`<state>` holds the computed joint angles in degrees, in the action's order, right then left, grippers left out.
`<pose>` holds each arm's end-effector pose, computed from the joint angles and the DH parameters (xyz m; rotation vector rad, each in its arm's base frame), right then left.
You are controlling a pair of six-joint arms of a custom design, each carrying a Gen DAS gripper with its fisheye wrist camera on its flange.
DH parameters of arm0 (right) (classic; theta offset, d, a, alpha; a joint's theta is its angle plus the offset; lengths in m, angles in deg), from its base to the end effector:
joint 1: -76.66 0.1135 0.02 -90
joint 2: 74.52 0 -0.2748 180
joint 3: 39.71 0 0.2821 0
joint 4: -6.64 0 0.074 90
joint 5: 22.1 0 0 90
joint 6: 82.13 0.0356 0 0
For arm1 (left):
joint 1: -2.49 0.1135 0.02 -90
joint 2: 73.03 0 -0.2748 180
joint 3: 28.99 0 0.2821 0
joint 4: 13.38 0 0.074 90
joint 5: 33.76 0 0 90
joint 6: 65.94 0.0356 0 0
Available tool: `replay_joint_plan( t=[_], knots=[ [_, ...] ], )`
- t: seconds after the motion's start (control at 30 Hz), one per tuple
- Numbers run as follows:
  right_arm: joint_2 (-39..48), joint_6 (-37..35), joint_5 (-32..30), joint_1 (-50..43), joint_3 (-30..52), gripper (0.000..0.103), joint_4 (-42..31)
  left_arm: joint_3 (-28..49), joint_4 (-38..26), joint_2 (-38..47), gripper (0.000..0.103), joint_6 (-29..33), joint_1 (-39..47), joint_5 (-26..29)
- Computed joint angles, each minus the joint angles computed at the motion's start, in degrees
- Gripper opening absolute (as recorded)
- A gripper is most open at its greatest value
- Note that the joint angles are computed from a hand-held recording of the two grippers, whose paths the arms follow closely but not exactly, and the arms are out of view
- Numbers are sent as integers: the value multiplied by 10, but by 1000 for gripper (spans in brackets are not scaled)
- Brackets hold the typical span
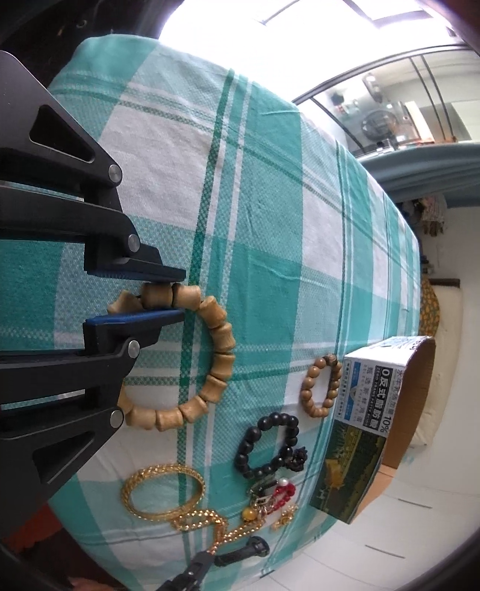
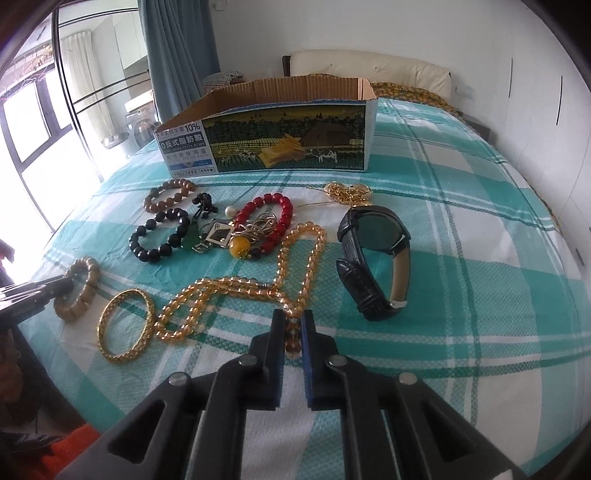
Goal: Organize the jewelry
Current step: 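Lift the wooden bracelet with the left tool while the right tool grasps the gold bead necklace, then carry both items over the cardboard box and open both tools to drop them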
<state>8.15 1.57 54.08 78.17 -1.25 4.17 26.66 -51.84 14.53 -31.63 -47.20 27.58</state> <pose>0.2613 0.0154 0.1104 -0.2748 2.3531 0.2473 0.1962 -0.2049 0.1398 -0.2452 2.5324 0.0438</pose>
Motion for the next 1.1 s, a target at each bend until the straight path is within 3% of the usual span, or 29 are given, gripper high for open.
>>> replay_joint_plan(
  t=[0.27, 0.4, 0.77, 1.1],
  knots=[
    [-132, -2, -95, -49, -11, 8, -92, -45, 68, -69, 12, 3, 57, 106],
    [-173, 9, -132, -56, 7, 8, -133, -42, 69, -117, 12, 13, 81, 142],
    [-223, 27, -182, -48, 79, 8, -193, 43, 21, -170, 12, 79, 96, 148],
    [-198, 33, -202, -47, 150, 8, -217, 155, -8, -101, 12, 133, 102, 149]
  ],
)
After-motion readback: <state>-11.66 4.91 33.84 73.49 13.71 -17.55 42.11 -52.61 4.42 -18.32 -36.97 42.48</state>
